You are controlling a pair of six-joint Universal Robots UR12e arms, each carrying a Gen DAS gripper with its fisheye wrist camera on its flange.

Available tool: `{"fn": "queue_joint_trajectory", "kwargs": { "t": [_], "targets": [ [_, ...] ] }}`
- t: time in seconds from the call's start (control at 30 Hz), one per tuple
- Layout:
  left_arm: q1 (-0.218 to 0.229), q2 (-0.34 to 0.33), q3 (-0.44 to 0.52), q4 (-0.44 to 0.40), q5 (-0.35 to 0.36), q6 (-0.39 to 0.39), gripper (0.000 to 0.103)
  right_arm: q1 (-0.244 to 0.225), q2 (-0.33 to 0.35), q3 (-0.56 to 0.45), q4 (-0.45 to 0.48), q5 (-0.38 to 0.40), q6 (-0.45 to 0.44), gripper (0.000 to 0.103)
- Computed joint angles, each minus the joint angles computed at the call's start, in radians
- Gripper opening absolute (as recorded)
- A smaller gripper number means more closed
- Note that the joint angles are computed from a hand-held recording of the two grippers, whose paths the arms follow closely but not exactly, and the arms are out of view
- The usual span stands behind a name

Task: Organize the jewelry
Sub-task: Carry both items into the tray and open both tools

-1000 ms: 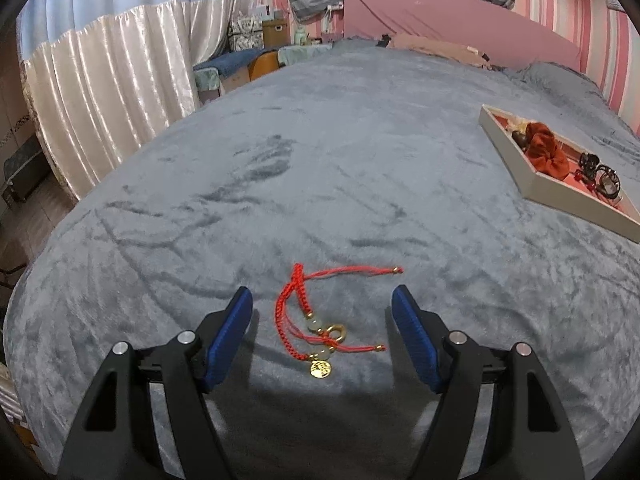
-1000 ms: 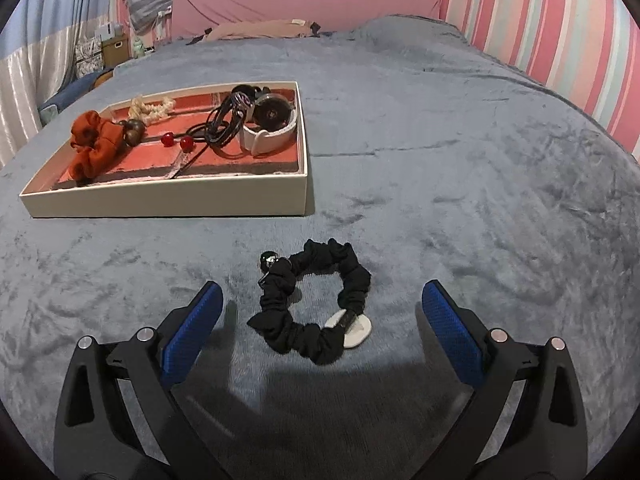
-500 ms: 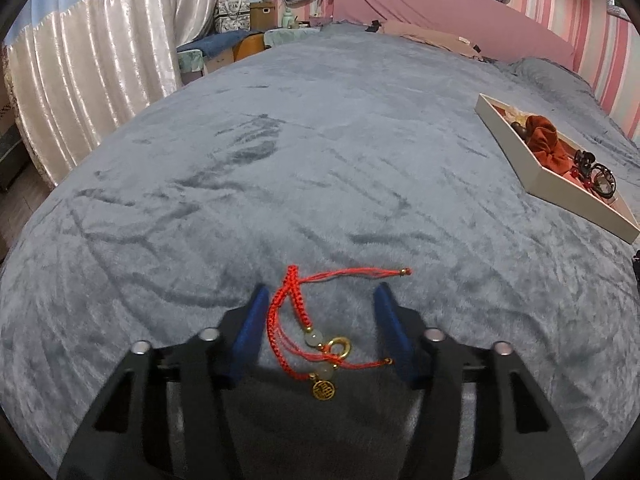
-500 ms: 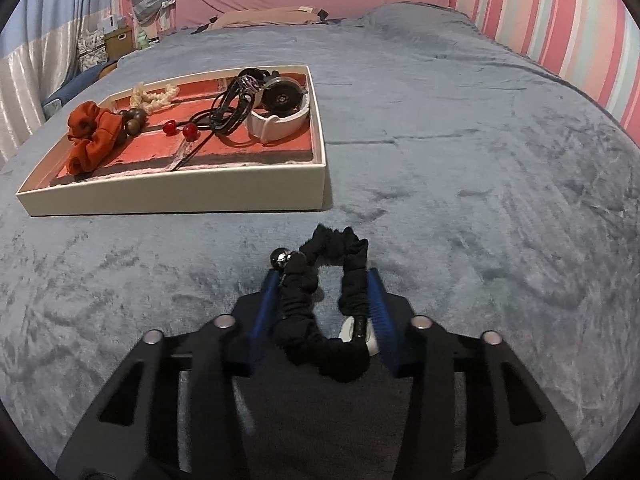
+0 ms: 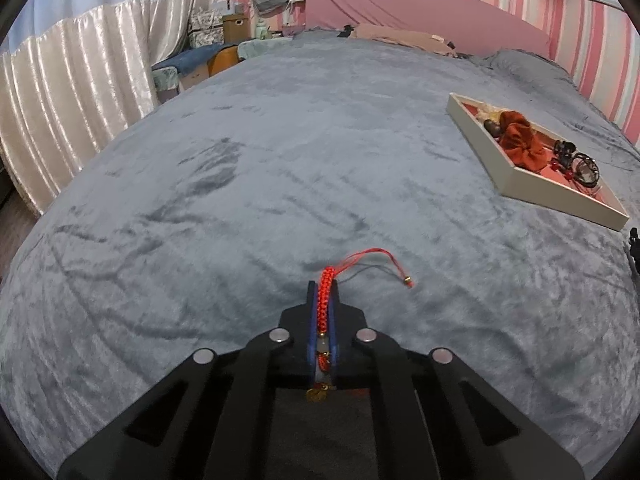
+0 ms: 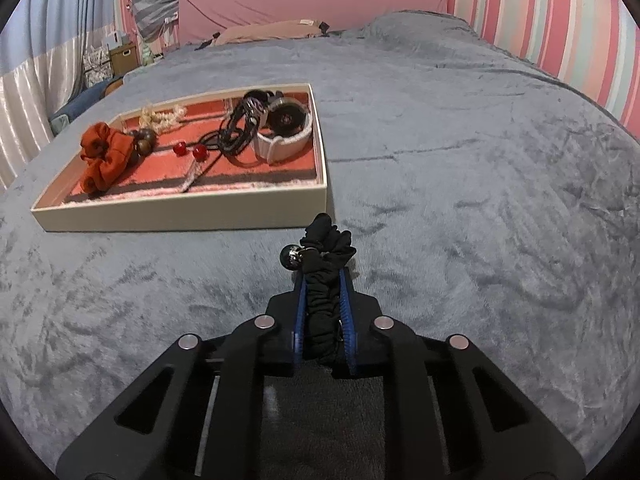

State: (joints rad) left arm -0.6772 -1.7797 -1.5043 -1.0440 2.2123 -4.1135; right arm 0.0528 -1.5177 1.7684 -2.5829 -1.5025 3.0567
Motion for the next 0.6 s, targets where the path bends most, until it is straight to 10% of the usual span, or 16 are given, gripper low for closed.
{"fn": "queue_joint_trajectory", "kwargs": {
  "t": [0.6],
  "targets": [
    [-0.012,-0.252,0.375,0.147,0.006,0.259,0.005,0.031,0.02,-0.083,-0.038,0.066,0.008,0.016]
  ]
}}
